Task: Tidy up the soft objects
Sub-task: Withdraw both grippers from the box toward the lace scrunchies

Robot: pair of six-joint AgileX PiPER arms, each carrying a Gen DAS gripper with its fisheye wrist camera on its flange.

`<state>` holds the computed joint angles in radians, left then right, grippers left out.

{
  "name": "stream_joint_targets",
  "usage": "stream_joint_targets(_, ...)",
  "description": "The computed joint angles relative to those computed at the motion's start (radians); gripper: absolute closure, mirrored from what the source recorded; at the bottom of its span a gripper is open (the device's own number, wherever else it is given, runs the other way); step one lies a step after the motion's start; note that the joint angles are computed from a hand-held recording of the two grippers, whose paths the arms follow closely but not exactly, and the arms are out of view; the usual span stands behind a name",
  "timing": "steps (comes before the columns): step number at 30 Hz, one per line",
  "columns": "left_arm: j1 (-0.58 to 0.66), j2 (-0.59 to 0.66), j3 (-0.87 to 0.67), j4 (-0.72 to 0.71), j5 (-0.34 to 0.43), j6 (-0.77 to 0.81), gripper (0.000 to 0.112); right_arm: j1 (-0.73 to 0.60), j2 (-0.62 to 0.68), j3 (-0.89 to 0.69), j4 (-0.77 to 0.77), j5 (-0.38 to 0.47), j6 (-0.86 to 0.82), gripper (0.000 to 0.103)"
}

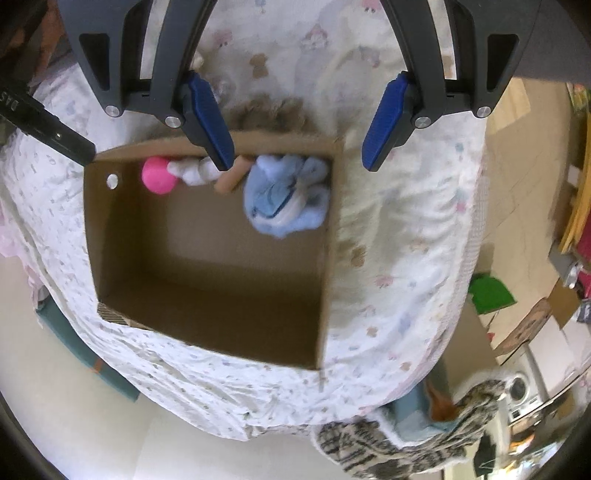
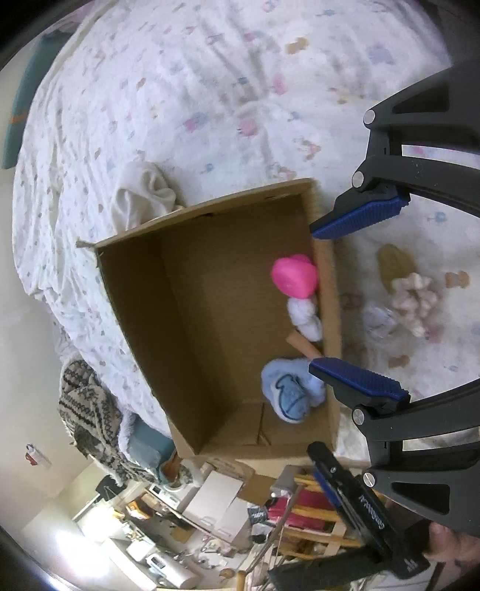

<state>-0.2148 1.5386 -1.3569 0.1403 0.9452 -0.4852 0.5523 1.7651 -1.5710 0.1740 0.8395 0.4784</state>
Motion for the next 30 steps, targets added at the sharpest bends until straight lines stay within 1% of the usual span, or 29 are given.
stream_joint_targets(2, 0.012, -0.03, 0.034, -0.003, -0.002, -0.015, 0.043, 0.005, -0.018, 0.027, 0.003, -0.004, 0.013, 0.033)
stream_joint_targets(6, 0.071, -0.068, 0.083, -0.069, -0.003, -0.012, 0.043, 0.017, -0.053, 0.078, 0.005, -0.02, 0.034, 0.033)
stream_joint_targets(10, 0.129, -0.088, 0.122, -0.118, 0.003, -0.006, 0.043, 0.023, -0.072, 0.12, 0.021, -0.029, 0.061, 0.033)
stream_joint_targets(13, 0.146, -0.077, 0.142, -0.146, 0.01, 0.007, 0.043, 0.025, -0.084, 0.158, 0.042, -0.031, 0.081, 0.033)
stream_joint_targets(16, 0.136, -0.05, 0.151, -0.162, 0.012, 0.019, 0.043, 0.02, -0.096, 0.202, 0.073, -0.041, 0.093, 0.033)
stream_joint_targets(19, 0.104, -0.015, 0.157, -0.18, 0.003, 0.031, 0.043, 0.009, -0.091, 0.219, 0.084, -0.027, 0.098, 0.033)
stream_joint_targets(23, 0.041, 0.047, 0.149, -0.175, -0.034, 0.045, 0.043, -0.02, -0.083, 0.237, 0.105, -0.014, 0.096, 0.033)
stream_joint_targets(25, 0.021, 0.088, 0.128, -0.18, -0.044, 0.066, 0.043, -0.044, -0.079, 0.255, 0.143, -0.013, 0.082, 0.033)
stream_joint_targets(30, -0.02, 0.199, 0.066, -0.113, -0.047, 0.054, 0.05, -0.061, -0.06, 0.259, 0.171, -0.001, 0.074, 0.033)
